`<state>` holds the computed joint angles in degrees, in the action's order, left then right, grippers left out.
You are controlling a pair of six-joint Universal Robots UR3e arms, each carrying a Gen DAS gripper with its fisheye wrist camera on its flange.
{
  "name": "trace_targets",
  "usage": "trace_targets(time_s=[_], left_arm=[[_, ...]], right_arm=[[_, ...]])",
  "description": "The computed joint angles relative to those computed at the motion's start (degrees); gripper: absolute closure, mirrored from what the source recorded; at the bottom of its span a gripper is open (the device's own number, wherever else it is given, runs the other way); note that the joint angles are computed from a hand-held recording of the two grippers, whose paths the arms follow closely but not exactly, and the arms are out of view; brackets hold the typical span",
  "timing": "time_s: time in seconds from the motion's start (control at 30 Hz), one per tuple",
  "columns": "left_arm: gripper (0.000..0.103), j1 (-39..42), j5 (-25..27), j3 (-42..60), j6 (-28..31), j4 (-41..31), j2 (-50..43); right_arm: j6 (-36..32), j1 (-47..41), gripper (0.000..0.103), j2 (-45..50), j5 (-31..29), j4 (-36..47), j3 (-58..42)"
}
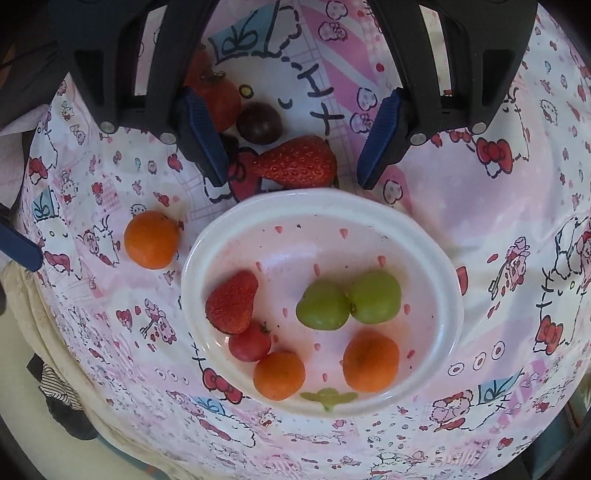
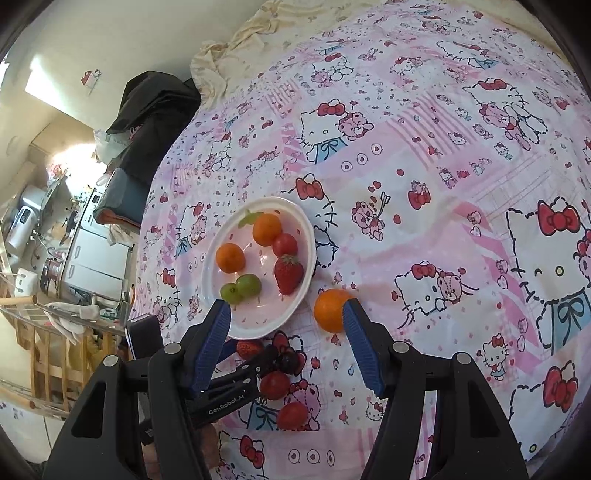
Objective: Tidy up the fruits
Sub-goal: 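Grasp a mandarin with the right tool while the left tool grasps a strawberry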
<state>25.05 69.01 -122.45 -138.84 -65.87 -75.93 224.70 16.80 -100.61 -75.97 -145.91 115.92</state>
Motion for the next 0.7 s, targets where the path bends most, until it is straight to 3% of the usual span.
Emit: trace_targets(time_s=[0.1, 0.23, 0.57, 0.7], left_arm=[[0.035, -0.34, 0.3, -0.28, 0.29, 0.59, 0.15], [0.061, -1.08, 1.93, -0.57, 0.02, 2.29, 0.13], [0.066, 1.9, 1.03, 1.35, 3.42, -5.49, 2.75], [0.066, 6.2, -0.52, 3.79, 5.63, -12.03, 5.94]], right_arm=[[-0.06, 0.13, 0.037, 0.42, -0.14, -0.27, 0.13], [-0.17, 0.15, 0.037, 0.99, -0.62, -0.25, 0.64], [-1.42, 0.23, 0.037, 5.89, -0.61, 2.71, -1.85], [-2.59, 0.41, 0.039, 10.52, -0.42, 5.0, -4.53]])
